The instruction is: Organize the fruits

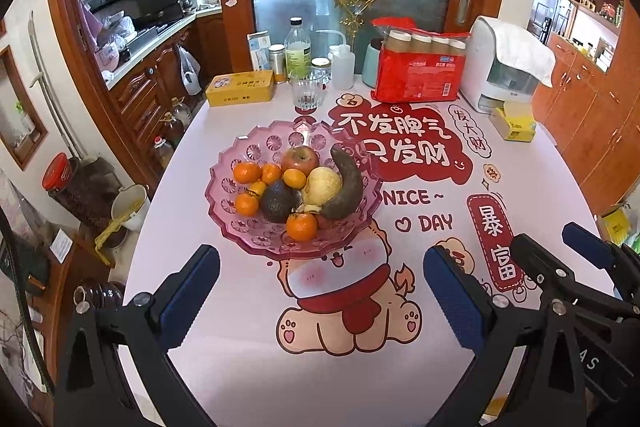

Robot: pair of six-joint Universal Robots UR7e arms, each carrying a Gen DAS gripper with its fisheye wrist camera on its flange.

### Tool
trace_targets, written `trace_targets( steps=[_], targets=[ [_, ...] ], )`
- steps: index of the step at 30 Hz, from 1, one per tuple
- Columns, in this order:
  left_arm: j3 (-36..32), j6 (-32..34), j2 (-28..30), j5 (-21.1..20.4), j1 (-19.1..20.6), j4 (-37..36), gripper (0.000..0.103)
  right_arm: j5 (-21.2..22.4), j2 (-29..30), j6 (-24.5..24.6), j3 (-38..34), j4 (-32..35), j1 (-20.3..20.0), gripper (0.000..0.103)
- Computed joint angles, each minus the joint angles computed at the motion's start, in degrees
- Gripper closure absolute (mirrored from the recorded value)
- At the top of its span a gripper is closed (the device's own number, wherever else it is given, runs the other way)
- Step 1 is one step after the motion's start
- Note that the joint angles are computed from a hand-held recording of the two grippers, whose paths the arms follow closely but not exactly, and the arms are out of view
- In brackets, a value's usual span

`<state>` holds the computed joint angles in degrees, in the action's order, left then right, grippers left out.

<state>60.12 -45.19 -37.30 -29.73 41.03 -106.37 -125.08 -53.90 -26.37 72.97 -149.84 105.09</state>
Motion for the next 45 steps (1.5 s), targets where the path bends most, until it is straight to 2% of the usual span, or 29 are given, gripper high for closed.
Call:
trace_targets(
  steps=[12, 45],
  targets=[
    [-1.99, -2.24, 0.79, -0.53, 0.49, 3.17, 0.002, 0.55, 0.87, -0.01, -1.73, 2.20, -0.24, 0.030],
    [-2.79, -2.68, 1.40, -0.86, 0.79, 4.08, 0.002, 0.59, 1.06, 0.34, -2.08, 2.51, -0.33, 0.030]
  ],
)
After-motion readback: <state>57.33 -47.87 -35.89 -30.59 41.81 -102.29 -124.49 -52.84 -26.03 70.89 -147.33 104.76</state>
